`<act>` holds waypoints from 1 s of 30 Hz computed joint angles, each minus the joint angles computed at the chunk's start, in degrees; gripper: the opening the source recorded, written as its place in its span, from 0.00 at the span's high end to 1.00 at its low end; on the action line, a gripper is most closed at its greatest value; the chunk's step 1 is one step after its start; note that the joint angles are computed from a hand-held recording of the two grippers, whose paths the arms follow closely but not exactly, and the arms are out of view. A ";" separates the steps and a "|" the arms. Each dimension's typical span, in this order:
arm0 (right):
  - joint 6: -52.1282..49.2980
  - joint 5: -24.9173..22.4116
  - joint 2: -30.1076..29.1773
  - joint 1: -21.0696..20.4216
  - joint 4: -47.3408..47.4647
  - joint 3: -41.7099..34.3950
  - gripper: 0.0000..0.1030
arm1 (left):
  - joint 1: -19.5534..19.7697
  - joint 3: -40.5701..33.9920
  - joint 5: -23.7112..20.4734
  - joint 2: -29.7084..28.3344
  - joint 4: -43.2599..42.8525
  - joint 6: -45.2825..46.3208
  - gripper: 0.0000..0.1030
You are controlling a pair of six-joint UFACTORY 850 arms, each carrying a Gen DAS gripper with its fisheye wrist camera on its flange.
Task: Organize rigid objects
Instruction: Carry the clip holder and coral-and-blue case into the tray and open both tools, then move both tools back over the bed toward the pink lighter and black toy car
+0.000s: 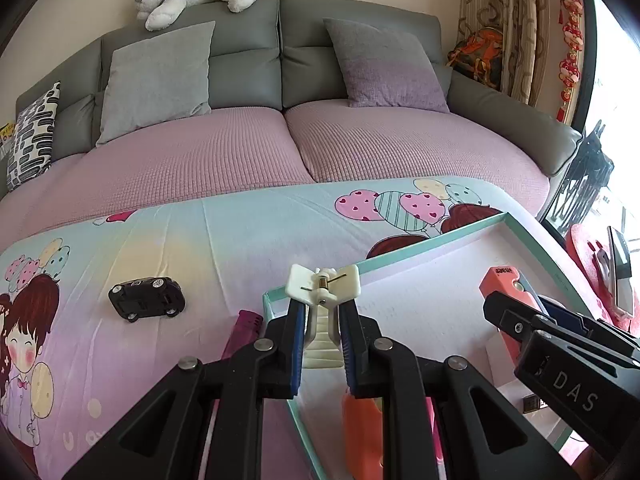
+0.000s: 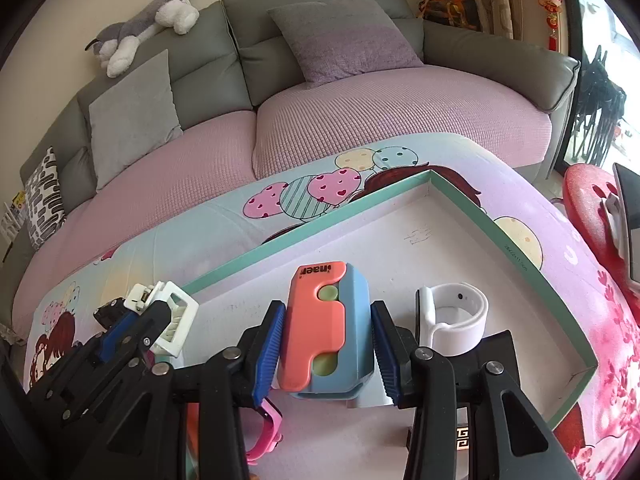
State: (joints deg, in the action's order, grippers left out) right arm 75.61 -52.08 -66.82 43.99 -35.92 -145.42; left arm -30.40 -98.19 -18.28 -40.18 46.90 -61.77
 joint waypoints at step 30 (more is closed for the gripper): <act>-1.58 -2.78 0.37 0.67 -0.78 -1.54 0.55 | 1.03 2.22 -3.91 3.25 2.41 -5.30 0.22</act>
